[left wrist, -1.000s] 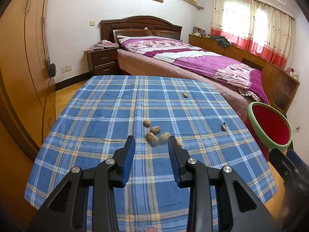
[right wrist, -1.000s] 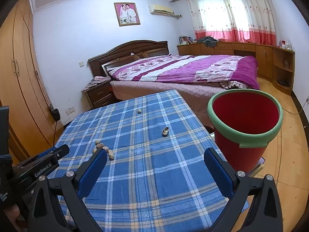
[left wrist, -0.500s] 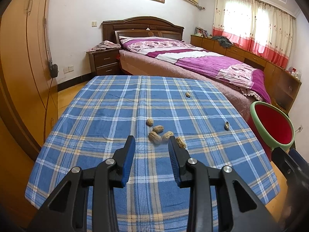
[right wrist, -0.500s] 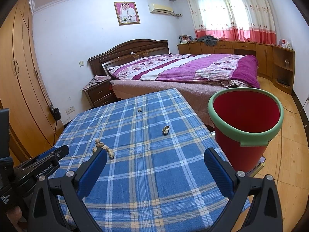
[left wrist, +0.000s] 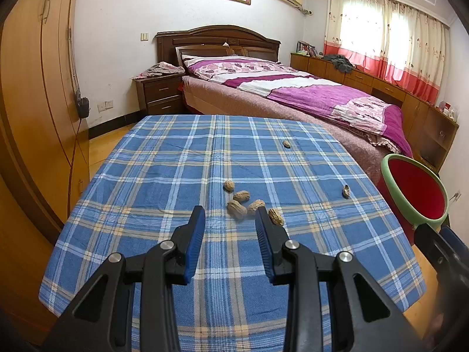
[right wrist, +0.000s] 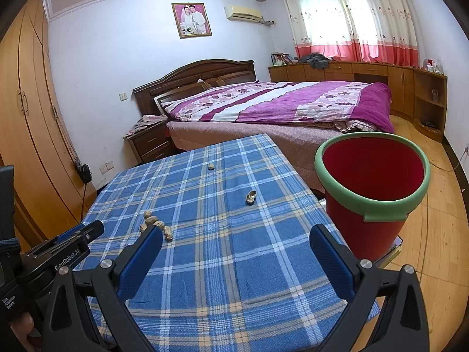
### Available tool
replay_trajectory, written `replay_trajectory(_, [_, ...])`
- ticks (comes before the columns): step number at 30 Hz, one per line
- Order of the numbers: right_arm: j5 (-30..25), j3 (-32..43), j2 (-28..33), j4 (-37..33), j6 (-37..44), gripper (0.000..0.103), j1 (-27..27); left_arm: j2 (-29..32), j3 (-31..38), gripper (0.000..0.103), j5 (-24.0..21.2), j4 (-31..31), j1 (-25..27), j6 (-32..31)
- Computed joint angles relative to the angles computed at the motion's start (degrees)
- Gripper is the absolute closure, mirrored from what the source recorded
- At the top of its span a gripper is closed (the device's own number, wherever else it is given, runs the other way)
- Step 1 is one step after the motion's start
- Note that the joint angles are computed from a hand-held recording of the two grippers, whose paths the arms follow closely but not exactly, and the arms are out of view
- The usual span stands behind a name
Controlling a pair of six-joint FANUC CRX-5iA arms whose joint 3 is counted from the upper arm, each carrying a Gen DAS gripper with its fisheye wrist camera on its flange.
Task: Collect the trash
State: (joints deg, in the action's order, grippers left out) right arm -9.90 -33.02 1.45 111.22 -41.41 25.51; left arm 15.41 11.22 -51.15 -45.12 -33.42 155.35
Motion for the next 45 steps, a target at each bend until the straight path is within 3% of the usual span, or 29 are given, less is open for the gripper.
replay_trajectory(45, [-0.04, -0.11, -0.09, -0.81, 0.58, 0.001, 0.21, -0.18, -0.21, 0.068, 0.17, -0.04, 0.21, 0.03])
